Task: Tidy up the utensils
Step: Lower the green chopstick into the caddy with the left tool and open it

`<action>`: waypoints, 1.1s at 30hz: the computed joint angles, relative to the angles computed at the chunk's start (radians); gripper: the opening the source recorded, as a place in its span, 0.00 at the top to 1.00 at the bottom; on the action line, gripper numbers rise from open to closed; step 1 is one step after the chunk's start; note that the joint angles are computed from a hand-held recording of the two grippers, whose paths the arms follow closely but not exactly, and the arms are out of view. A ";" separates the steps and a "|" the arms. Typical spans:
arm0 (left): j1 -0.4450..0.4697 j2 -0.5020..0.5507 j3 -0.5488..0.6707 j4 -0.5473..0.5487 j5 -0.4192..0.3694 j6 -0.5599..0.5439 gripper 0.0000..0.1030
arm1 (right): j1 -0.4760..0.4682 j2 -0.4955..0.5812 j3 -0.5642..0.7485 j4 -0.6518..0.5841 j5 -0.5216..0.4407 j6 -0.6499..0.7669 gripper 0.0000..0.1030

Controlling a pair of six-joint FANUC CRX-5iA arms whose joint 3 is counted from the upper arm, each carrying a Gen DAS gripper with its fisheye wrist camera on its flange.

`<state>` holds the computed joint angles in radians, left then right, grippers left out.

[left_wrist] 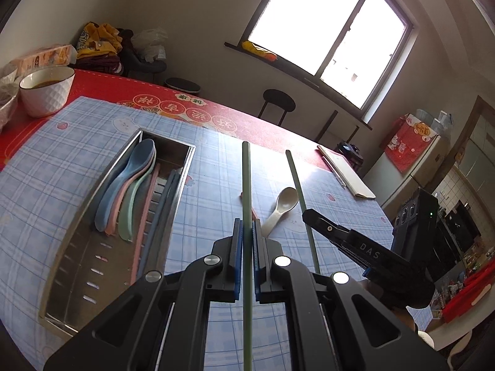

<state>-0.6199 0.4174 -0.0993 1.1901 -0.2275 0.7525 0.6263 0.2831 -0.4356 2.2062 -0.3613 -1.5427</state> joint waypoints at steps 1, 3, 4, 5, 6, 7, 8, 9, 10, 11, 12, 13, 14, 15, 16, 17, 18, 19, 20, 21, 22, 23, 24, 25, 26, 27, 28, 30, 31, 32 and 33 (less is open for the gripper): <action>0.026 0.002 0.023 -0.070 -0.034 0.050 0.94 | 0.001 -0.003 -0.006 0.003 -0.009 -0.001 0.94; 0.079 0.016 0.087 -0.212 -0.108 0.170 0.94 | 0.005 -0.008 -0.020 -0.011 -0.024 0.010 0.94; 0.101 0.028 0.123 -0.268 -0.150 0.217 0.94 | 0.003 -0.007 -0.023 -0.011 -0.022 0.006 0.94; 0.118 0.040 0.157 -0.315 -0.183 0.258 0.94 | -0.009 -0.007 -0.021 0.018 -0.003 -0.027 0.94; 0.133 0.054 0.195 -0.377 -0.213 0.309 0.94 | -0.024 -0.006 -0.017 0.059 0.017 -0.069 0.94; 0.147 0.074 0.243 -0.440 -0.252 0.357 0.94 | -0.030 -0.006 -0.014 0.077 0.028 -0.085 0.94; 0.156 0.089 0.284 -0.511 -0.276 0.418 0.94 | -0.029 -0.005 -0.014 0.070 0.027 -0.077 0.94; 0.163 0.112 0.334 -0.572 -0.313 0.469 0.94 | -0.029 -0.006 -0.015 0.077 0.026 -0.081 0.94; 0.170 0.138 0.381 -0.611 -0.358 0.502 0.94 | -0.028 -0.006 -0.015 0.078 0.024 -0.079 0.94; 0.174 0.163 0.429 -0.666 -0.394 0.556 0.94 | -0.026 -0.007 -0.015 0.073 0.021 -0.071 0.94; 0.176 0.190 0.477 -0.717 -0.434 0.601 0.94 | -0.025 -0.006 -0.015 0.071 0.020 -0.067 0.94; 0.177 0.219 0.527 -0.757 -0.478 0.639 0.94 | -0.027 -0.006 -0.015 0.074 0.023 -0.072 0.94; 0.178 0.242 0.566 -0.792 -0.510 0.675 0.94 | -0.031 -0.006 -0.015 0.080 0.027 -0.081 0.94; 0.178 0.264 0.603 -0.815 -0.543 0.696 0.94 | -0.034 -0.007 -0.015 0.086 0.031 -0.091 0.94; 0.178 0.281 0.631 -0.829 -0.566 0.713 0.94 | -0.035 -0.006 -0.016 0.089 0.032 -0.098 0.94; 0.179 0.297 0.654 -0.840 -0.586 0.728 0.94 | -0.035 -0.007 -0.018 0.088 0.031 -0.101 0.94; 0.178 0.311 0.679 -0.853 -0.609 0.743 0.94 | -0.035 -0.007 -0.018 0.090 0.030 -0.103 0.94; 0.178 0.324 0.699 -0.859 -0.630 0.751 0.94 | -0.037 -0.007 -0.018 0.095 0.032 -0.109 0.94; 0.177 0.335 0.718 -0.867 -0.647 0.758 0.94 | -0.039 -0.006 -0.016 0.098 0.036 -0.112 0.94; 0.175 0.344 0.737 -0.880 -0.663 0.766 0.94 | -0.038 -0.005 -0.016 0.091 0.036 -0.107 0.94; 0.173 0.352 0.754 -0.898 -0.679 0.778 0.94 | -0.037 -0.004 -0.017 0.088 0.035 -0.106 0.94; 0.171 0.359 0.770 -0.913 -0.690 0.786 0.94 | -0.038 -0.005 -0.017 0.089 0.034 -0.109 0.94; 0.170 0.364 0.781 -0.921 -0.698 0.792 0.94 | -0.041 -0.005 -0.018 0.098 0.036 -0.120 0.94; 0.170 0.368 0.788 -0.925 -0.705 0.798 0.94 | -0.042 -0.005 -0.018 0.102 0.037 -0.126 0.94; 0.171 0.372 0.795 -0.926 -0.712 0.802 0.94 | -0.045 -0.005 -0.016 0.109 0.041 -0.133 0.94; 0.171 0.378 0.804 -0.928 -0.719 0.807 0.94 | -0.046 -0.004 -0.015 0.114 0.044 -0.136 0.94; 0.171 0.378 0.804 -0.929 -0.717 0.806 0.94 | -0.047 -0.003 -0.014 0.114 0.045 -0.134 0.94; 0.169 0.378 0.807 -0.936 -0.716 0.807 0.94 | -0.048 -0.003 -0.013 0.116 0.048 -0.134 0.94; 0.169 0.373 0.800 -0.938 -0.708 0.806 0.94 | -0.050 -0.003 -0.012 0.122 0.050 -0.139 0.94; 0.169 0.363 0.784 -0.935 -0.695 0.799 0.94 | -0.050 -0.003 -0.013 0.123 0.049 -0.141 0.94; 0.168 0.348 0.763 -0.933 -0.677 0.789 0.94 | -0.052 -0.004 -0.013 0.130 0.050 -0.148 0.94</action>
